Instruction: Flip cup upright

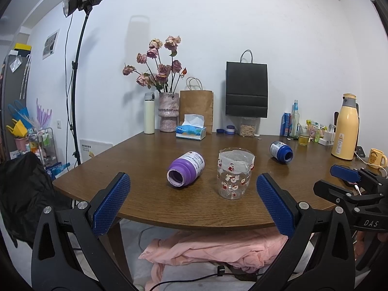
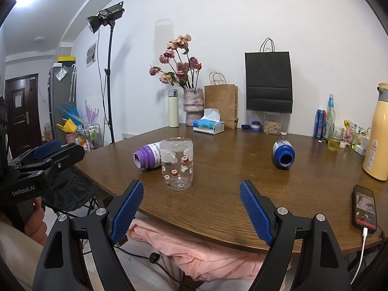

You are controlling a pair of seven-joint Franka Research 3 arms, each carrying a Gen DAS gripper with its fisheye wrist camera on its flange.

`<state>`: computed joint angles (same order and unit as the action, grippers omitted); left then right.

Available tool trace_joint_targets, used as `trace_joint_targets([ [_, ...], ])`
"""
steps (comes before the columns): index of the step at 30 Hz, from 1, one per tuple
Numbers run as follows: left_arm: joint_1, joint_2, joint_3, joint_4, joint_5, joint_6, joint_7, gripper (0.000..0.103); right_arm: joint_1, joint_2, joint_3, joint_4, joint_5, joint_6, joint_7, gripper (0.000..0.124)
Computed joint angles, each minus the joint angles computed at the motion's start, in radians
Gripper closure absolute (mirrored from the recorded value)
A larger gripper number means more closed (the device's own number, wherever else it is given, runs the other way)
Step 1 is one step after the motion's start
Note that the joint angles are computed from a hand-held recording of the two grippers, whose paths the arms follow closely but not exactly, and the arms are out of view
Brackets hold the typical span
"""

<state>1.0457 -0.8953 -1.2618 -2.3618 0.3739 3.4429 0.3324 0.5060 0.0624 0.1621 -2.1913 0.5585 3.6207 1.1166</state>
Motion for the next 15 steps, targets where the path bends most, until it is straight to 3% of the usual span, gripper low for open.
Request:
trace_joint_targets([
  [15, 0.002, 0.002, -0.002, 0.002, -0.002, -0.001, 0.003, 0.000, 0.002, 0.001, -0.001, 0.003, 0.008, -0.004, -0.005, 0.038],
])
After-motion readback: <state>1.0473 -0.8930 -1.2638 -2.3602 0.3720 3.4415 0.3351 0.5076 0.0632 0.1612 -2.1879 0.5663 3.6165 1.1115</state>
